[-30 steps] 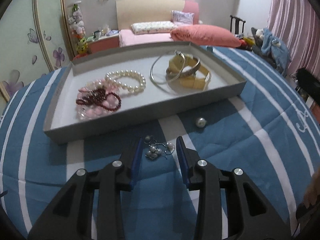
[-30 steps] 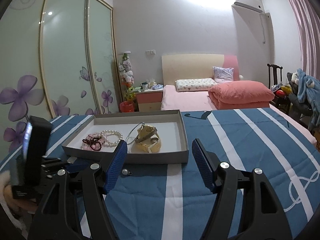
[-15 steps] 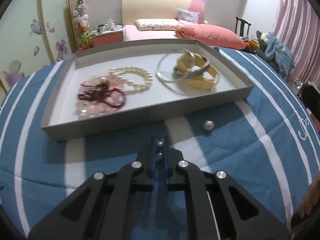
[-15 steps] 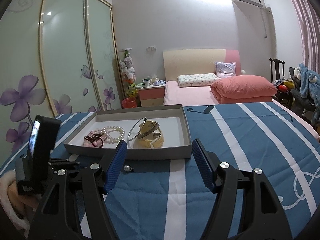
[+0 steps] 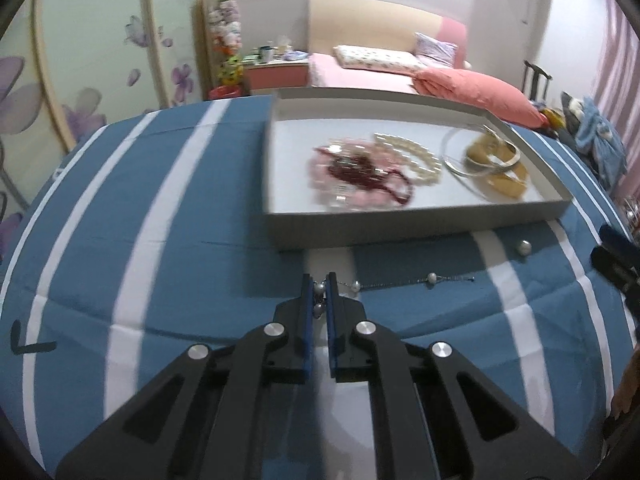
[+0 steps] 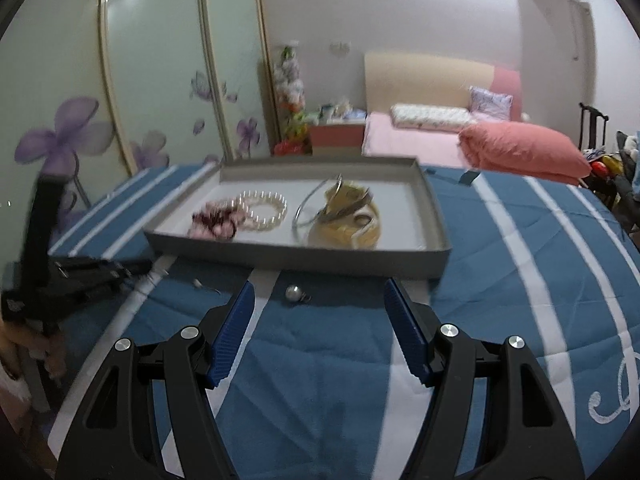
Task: Organize jewelry
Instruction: 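Grasp the pearl stud earring with the right tool while the left tool holds the drop earring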
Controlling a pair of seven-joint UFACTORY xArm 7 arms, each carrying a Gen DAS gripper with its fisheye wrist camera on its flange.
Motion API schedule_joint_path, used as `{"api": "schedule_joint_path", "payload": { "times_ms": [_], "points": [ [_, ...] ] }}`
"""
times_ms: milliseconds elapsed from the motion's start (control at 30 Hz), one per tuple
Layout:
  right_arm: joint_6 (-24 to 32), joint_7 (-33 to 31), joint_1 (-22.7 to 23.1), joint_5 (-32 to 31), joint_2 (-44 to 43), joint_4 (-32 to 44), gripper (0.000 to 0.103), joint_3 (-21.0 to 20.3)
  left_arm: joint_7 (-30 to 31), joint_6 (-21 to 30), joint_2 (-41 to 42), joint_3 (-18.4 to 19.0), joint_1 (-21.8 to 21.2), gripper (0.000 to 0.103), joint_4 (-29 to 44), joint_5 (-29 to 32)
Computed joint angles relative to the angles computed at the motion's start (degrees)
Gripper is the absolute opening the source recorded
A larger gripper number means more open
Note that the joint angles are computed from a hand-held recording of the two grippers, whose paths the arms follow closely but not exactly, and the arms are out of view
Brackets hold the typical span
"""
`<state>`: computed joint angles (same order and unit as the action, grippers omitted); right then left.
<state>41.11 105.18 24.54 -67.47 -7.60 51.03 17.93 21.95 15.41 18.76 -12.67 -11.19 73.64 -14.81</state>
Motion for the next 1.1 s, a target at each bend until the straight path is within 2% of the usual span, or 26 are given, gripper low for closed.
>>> {"api": "schedule_joint_path", "payload": {
  "times_ms": [67, 133, 200, 333, 600, 667, 700, 900, 1100],
  "points": [
    [-0.7, -3.6, 0.0, 2.4, 1.8, 1.5, 0.065, -0.6, 0.8, -0.1, -0.3, -0.4, 1.1, 0.007, -0.1, -1.2],
    [-1.5, -8.0, 0.1, 5.8, 4.2, 3.4, 0.05, -1.6, 1.9, -0.4, -0.8, -1.0, 2.1, 0.007, -0.5, -2.7],
    [-3.9, -10.5, 0.0, 8.2, 5.7, 4.3, 0.042, -2.8, 3.0, -0.6, -1.3, -1.5, 2.8, 0.007, -0.8, -4.2],
    [-3.7, -13.3, 0.6, 10.1, 7.7, 6.5, 0.034, -4.0, 5.0, -1.0, -2.1, -1.9, 3.4, 0.007, -1.3, -6.6],
    [-1.7, -19.4, 2.1, 14.4, 10.7, 10.1, 0.028, -5.7, 6.2, -0.7, -2.3, -1.4, 2.9, 0.007, -1.5, -8.1],
    [-1.5, -20.4, 2.3, 15.6, 11.4, 10.8, 0.022, -6.1, 6.1, -0.5, -2.1, -1.3, 2.7, 0.007, -1.3, -8.0],
    [-1.6, -20.9, 2.4, 16.5, 11.4, 10.7, 0.015, -6.3, 6.0, -0.4, -2.0, -1.2, 2.5, 0.007, -1.2, -7.9],
    [-1.8, -19.5, 2.6, 16.8, 9.9, 9.0, 0.014, -6.6, 6.4, -0.6, -2.0, -1.5, 2.6, 0.007, -1.3, -8.4],
    [-1.3, -12.8, 2.4, 11.1, 6.5, 6.1, 0.014, -5.3, 9.6, -1.9, -3.4, -3.4, 3.8, 0.007, -2.5, -12.3]
  ]
}}
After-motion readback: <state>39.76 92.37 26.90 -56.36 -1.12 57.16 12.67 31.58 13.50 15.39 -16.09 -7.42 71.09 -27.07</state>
